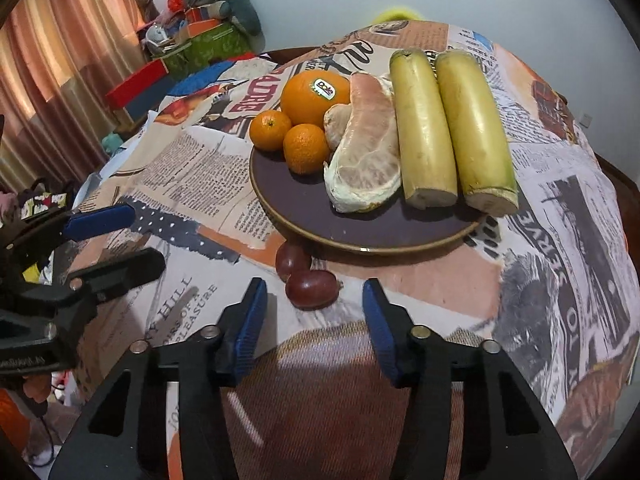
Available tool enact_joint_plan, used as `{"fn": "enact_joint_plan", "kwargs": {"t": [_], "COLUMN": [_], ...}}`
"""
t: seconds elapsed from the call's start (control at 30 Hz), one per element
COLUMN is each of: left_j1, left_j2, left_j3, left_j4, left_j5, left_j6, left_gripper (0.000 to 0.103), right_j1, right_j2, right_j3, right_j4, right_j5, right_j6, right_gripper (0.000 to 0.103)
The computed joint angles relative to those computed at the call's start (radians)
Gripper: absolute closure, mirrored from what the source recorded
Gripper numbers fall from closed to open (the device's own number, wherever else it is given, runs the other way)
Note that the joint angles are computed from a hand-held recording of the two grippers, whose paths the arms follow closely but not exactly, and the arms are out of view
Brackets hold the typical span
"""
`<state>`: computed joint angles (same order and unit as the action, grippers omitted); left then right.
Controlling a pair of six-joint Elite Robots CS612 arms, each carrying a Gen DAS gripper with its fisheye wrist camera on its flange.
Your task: Organize fruits
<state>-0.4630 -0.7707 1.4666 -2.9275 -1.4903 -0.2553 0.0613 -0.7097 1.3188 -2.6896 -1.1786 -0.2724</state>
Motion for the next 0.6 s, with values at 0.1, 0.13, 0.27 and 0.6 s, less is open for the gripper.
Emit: {"fn": "enact_joint_plan", "kwargs": {"t": [0.1, 0.13, 0.27, 0.6], "left_j1": [-0.001, -0.001, -0.005, -0.033], "left_j2": [0.008, 0.012, 0.024, 0.070], "left_j3": [-0.014, -0.021, -0.046, -0.128], "left_j4": [0.011, 0.017, 0.038, 0.123], "left_j5": [-0.011, -0.017, -0.038, -0.034], "left_j6": [0.006, 0.006, 0.013, 0.029], "left_gripper": [0.038, 0.038, 0.038, 0.048], "right_j1": [-0.005, -0.008, -0.017, -0.055], "right_j2": [0.002, 0.001, -0.009, -0.037], "right_j3": [-0.005, -0.004, 0.019, 0.071], "right_j4": [0.021, 0.029, 0.005, -0.095], "right_j5": [0.030, 0.044, 0.071, 0.064], "right_j6": [-0.011, -0.015, -0.015, 0.052], "right_gripper": [0.076, 0.077, 0.077, 0.077]}}
